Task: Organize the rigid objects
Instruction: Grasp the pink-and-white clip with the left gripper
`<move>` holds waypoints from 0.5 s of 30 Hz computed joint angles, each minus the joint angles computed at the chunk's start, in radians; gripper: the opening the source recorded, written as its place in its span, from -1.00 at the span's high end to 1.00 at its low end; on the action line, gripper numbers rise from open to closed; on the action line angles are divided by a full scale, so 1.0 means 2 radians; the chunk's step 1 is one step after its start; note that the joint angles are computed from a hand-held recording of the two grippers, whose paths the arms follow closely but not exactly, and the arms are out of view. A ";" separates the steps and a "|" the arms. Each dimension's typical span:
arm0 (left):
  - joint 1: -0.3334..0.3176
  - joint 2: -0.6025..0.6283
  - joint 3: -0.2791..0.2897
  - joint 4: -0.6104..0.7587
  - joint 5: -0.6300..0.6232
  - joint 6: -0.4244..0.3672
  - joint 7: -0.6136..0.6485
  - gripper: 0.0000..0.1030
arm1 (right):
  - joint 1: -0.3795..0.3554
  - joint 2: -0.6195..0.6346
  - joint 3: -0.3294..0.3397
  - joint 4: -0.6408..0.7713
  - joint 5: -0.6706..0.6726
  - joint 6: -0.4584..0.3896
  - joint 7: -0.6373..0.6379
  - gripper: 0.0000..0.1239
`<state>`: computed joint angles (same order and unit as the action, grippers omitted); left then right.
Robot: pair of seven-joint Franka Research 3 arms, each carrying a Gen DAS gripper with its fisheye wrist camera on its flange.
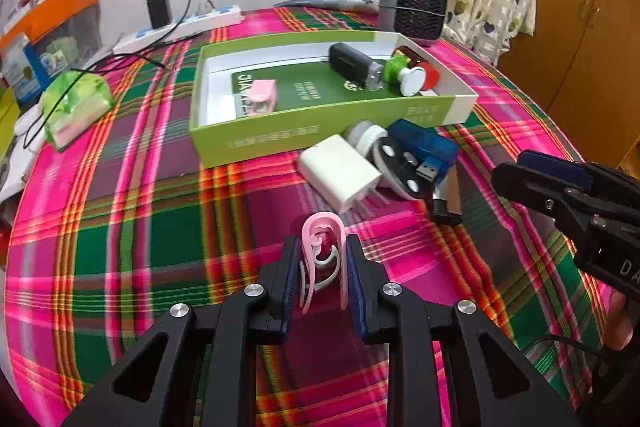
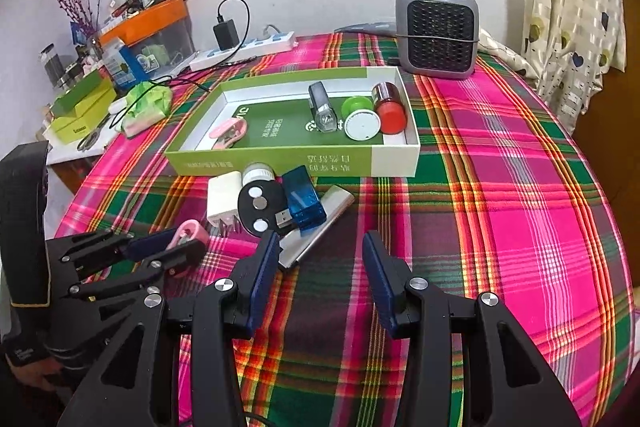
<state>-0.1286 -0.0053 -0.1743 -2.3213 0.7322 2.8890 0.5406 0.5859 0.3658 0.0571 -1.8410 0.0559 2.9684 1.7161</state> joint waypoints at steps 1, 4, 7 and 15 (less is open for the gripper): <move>0.001 -0.002 0.001 -0.002 0.000 -0.001 -0.001 0.57 | 0.002 0.001 -0.003 0.002 -0.002 -0.002 0.001 0.28; 0.004 -0.007 0.002 -0.007 0.007 -0.003 -0.015 0.57 | 0.004 0.004 -0.009 0.009 -0.012 -0.011 0.006 0.28; 0.010 -0.012 0.004 -0.014 0.005 0.001 -0.026 0.57 | -0.008 0.008 0.001 0.014 -0.005 -0.009 -0.013 0.28; 0.022 -0.017 0.005 -0.020 0.004 0.000 -0.031 0.57 | -0.015 0.046 0.015 0.071 0.002 -0.030 -0.068 0.28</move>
